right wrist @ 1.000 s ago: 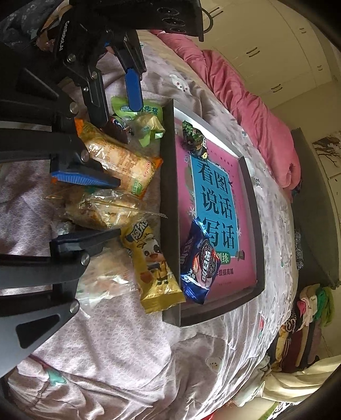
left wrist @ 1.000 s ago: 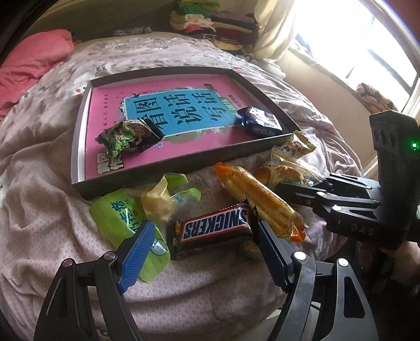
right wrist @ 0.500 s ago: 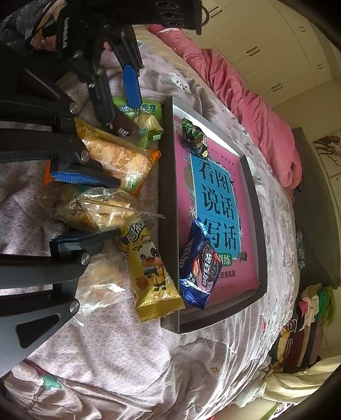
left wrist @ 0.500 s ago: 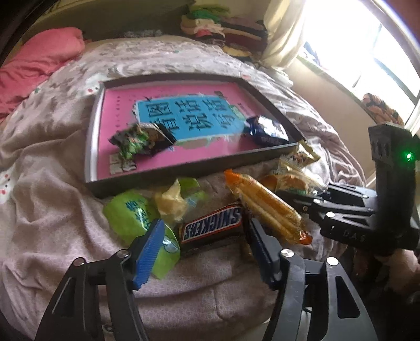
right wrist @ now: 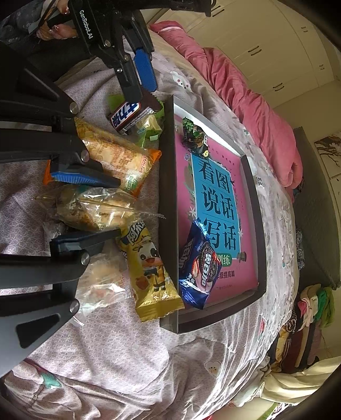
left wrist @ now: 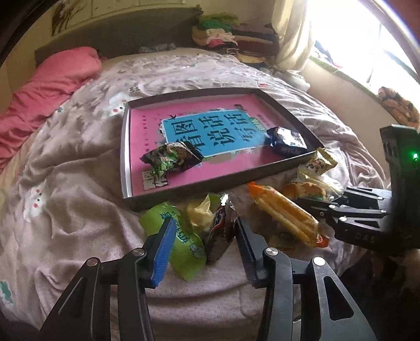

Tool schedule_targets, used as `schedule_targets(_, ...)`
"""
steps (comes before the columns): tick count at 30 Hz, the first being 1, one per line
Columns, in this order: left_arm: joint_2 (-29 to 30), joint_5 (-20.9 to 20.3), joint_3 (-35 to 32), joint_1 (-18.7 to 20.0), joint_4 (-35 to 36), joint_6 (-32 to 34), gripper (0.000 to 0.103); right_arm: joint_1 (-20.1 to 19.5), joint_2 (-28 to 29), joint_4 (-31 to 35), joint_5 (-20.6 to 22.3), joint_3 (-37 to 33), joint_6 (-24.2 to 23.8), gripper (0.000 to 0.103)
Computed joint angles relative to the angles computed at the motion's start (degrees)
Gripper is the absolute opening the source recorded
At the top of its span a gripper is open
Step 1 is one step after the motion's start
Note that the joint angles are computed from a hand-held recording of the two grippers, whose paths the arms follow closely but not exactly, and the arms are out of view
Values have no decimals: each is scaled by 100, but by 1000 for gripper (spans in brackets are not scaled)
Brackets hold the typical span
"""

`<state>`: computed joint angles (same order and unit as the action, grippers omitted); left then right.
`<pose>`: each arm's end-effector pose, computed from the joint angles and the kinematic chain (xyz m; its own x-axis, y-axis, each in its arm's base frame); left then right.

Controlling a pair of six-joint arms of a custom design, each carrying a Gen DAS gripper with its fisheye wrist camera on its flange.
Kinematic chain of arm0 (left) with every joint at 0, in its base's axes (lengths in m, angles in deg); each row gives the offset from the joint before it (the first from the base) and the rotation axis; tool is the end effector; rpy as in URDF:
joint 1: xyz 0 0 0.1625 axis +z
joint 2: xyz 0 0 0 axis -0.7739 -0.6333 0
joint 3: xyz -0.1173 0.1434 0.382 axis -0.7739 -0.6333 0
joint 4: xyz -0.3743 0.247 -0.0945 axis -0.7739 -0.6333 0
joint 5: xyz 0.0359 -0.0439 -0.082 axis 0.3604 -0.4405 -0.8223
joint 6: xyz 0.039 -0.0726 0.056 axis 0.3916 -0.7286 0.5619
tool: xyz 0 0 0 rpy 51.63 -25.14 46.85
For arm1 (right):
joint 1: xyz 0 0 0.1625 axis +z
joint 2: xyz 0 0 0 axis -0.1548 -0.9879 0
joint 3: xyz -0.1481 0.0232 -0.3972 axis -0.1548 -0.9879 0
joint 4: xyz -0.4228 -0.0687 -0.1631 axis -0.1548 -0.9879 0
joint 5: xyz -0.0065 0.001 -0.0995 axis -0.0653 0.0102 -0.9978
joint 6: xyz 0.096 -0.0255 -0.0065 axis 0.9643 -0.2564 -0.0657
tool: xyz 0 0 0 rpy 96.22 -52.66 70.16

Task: Organize snacks
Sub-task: 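Close the right tool on the clear bread bag while the left tool grasps the Snickers bar, then lift the Snickers bar with the left tool while the right lifts the bread bag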

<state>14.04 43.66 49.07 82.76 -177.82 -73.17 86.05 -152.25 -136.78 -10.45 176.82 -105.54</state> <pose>-0.2851 -0.4294 -0.0131 -0.7606 -0.0034 -0.6492 0.4000 0.7852 -0.4727 0.0139 -0.5035 0.2207 -0.7477 -0.5376 0.3898 -0.6410 0.7376 -0.2124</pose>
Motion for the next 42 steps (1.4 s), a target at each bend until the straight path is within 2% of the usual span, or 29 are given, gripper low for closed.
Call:
schedule_targets(7, -41, -76, 32, 101, -164, -103, 48, 14, 19, -22, -21, -8, 44, 30)
schedule_targets(10, 119, -351, 18, 163, -690, 432, 48, 20, 43, -19, -20, -24, 83, 30)
schedule_targets(13, 319, -708, -128, 231, -763, 802, 48, 21, 60, -5, -17, -44, 113, 30)
schedule_targets(17, 517, -749, -312, 250, -456, 903, 48, 29, 64, -15, -29, -41, 84, 30)
schedule_targets(22, 673, -566, -471, 299, -314, 1066, 48, 41, 50, 9, -66, -35, 6, 28)
schedule_targets(28, 613, -622, -475, 361, -346, 1222, 44, -15, -71, 52, 195, -16, 46, 28)
schedule_targets(29, 559, -660, -414, 373, -491, 1233, 43, -24, -94, 48, 239, -10, 58, 28)
schedule_targets(31, 499, -658, -357, 351, -633, 1267, 30, -43, -139, 23, 345, -4, 71, 28)
schedule_targets(34, 353, -636, -237, 325, -951, 1359, 21, -84, -220, 39, 568, 5, 84, 28)
schedule_targets(38, 178, -833, -92, 387, -1217, 1297, 19, -99, -290, 10, 770, 31, 56, 28)
schedule_targets(42, 76, -844, -13, 360, -1351, 1236, 18, -103, -292, -2, 812, 18, 93, 28)
